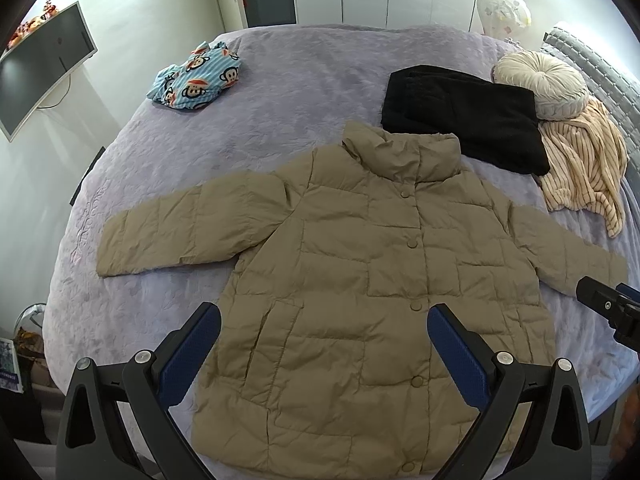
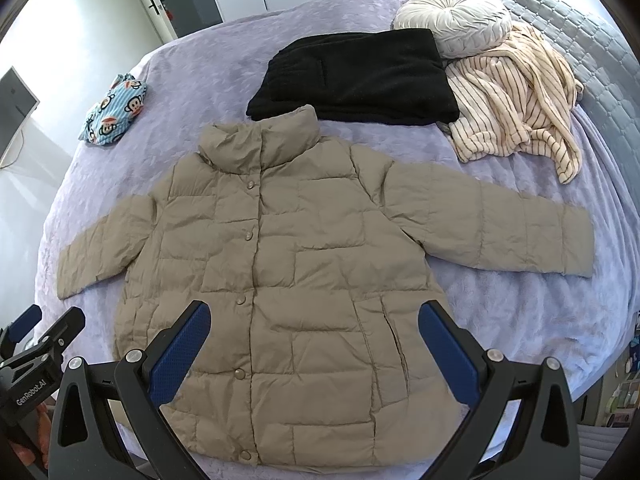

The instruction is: Fold large clothes

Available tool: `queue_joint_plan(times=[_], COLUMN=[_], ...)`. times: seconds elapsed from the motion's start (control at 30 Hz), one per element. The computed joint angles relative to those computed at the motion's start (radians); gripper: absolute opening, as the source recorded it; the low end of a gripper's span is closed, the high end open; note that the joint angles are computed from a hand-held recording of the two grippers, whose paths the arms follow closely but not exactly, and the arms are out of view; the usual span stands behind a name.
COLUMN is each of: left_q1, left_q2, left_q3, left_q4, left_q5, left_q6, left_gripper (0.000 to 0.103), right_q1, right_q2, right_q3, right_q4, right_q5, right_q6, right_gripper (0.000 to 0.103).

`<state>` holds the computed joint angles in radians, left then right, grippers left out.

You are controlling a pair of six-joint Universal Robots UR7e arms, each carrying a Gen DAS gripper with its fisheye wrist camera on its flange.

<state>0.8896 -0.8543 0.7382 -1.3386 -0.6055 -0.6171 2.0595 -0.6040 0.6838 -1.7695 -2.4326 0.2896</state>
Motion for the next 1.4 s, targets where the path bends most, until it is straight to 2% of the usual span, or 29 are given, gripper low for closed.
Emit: queue_joint_plan(times=[0.3, 1.4], left_q1=[0.0, 0.004], left_q2=[-0.002, -0.006], left_q3=[0.001, -0.001], left_q4=[0.0, 0.013], left_q5=[0.0, 0.005], left_q6=[0.0, -0.015], left_gripper=[0.103, 0.103], right_q1=[-0.001, 0.001], right_q2=[0.017, 0.019], right_q3=[-0.034, -0.028], right_q4=[0.018, 0.018], right_q5=[0.001, -0.001], right_q6=[-0.005, -0.004], right_gripper=[0.103, 0.103])
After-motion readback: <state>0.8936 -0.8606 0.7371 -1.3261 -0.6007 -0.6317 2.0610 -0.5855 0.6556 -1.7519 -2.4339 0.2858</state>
